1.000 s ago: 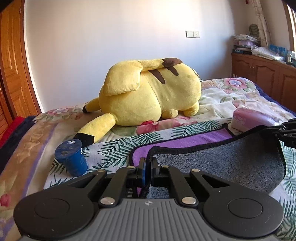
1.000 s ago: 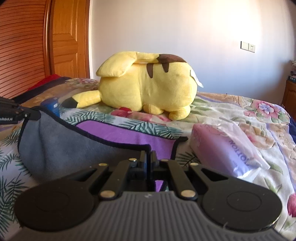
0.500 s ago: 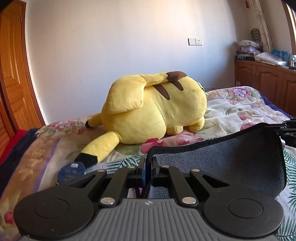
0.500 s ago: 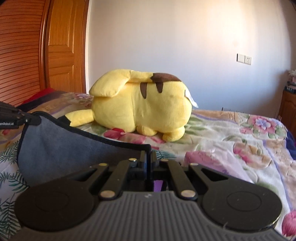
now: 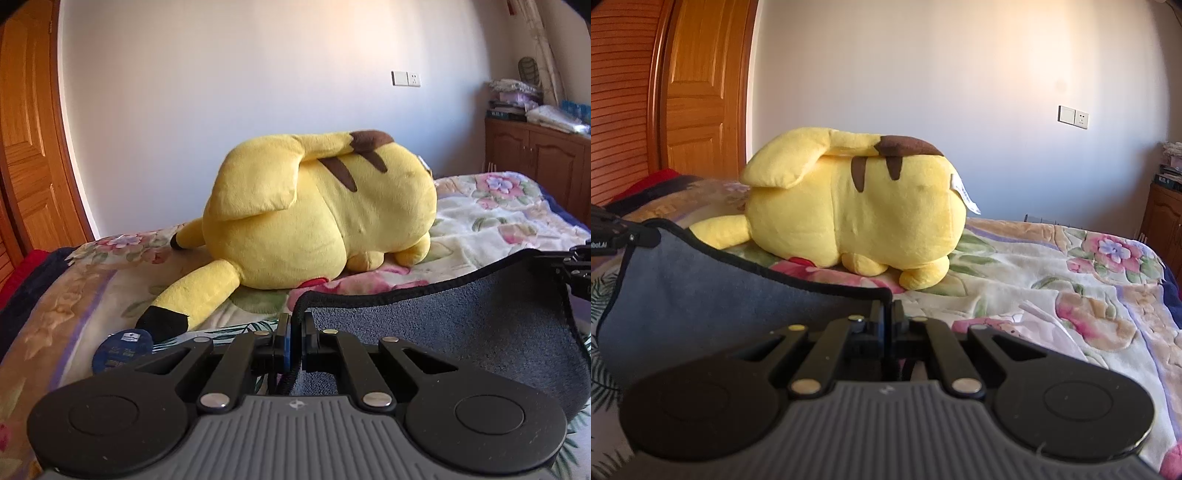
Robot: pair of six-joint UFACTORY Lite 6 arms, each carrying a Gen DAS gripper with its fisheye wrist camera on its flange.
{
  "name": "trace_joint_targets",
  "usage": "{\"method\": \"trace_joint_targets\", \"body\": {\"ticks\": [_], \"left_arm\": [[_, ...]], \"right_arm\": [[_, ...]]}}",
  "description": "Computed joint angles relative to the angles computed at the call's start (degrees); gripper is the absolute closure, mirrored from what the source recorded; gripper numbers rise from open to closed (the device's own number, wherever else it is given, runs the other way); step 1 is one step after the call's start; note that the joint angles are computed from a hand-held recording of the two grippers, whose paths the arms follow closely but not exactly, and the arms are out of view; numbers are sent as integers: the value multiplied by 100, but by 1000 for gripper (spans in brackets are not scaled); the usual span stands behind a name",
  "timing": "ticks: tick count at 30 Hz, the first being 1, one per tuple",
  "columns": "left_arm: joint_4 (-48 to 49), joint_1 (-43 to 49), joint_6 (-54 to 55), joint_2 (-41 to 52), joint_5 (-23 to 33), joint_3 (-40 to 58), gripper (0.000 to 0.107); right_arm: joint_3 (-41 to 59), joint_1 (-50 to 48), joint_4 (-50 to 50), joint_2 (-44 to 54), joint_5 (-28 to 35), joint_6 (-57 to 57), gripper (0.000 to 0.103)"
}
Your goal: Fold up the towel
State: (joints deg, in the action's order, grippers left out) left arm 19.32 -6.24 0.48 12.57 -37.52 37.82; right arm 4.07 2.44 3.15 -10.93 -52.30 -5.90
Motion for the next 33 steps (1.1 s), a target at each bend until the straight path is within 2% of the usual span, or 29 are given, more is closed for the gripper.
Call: {"method": "trace_joint_targets", "body": {"ticks": [7, 11, 15, 18, 19, 20, 22, 23, 24, 25, 28, 33], "left_arm": [[-480, -146, 410, 1290, -87, 860, 102], [-549, -157, 422, 1823, -43, 1266, 102], [-632, -169, 473, 2125, -40, 1464, 101], [-776, -212, 574, 2244, 49, 1552, 97], [-801, -222, 573, 2254, 74, 1555, 88], [-808, -225, 548, 2242, 109, 1548, 71], [-775, -214, 455, 2182, 71, 1471, 50], [-728, -200, 395, 2125, 7, 1394, 47], [-677, -192, 322, 2054, -16, 1319, 45], [-608, -182, 235, 1984, 6, 1261, 43], [-395, -160, 28, 1640, 68, 942, 35], [-181, -136, -190, 778, 166, 167, 29]], "right_arm": [[690, -133, -154, 1648, -715, -86, 99], [1069, -201, -246, 2460, -894, -17, 99], [1246, -294, -345, 2957, -1121, 58, 99], [1329, -368, -405, 3121, -1121, 195, 99], [1343, -412, -464, 3144, -1093, 272, 98], [1378, -447, -517, 3184, -1083, 337, 98], [1353, -417, -450, 3177, -1088, 320, 88], [1361, -392, -396, 3173, -1062, 292, 72], [1334, -359, -335, 3125, -1024, 269, 49], [1274, -350, -330, 3061, -1036, 274, 43], [988, -371, -412, 2699, -1025, 321, 41], [327, -190, -293, 1362, -320, 360, 41]]}}
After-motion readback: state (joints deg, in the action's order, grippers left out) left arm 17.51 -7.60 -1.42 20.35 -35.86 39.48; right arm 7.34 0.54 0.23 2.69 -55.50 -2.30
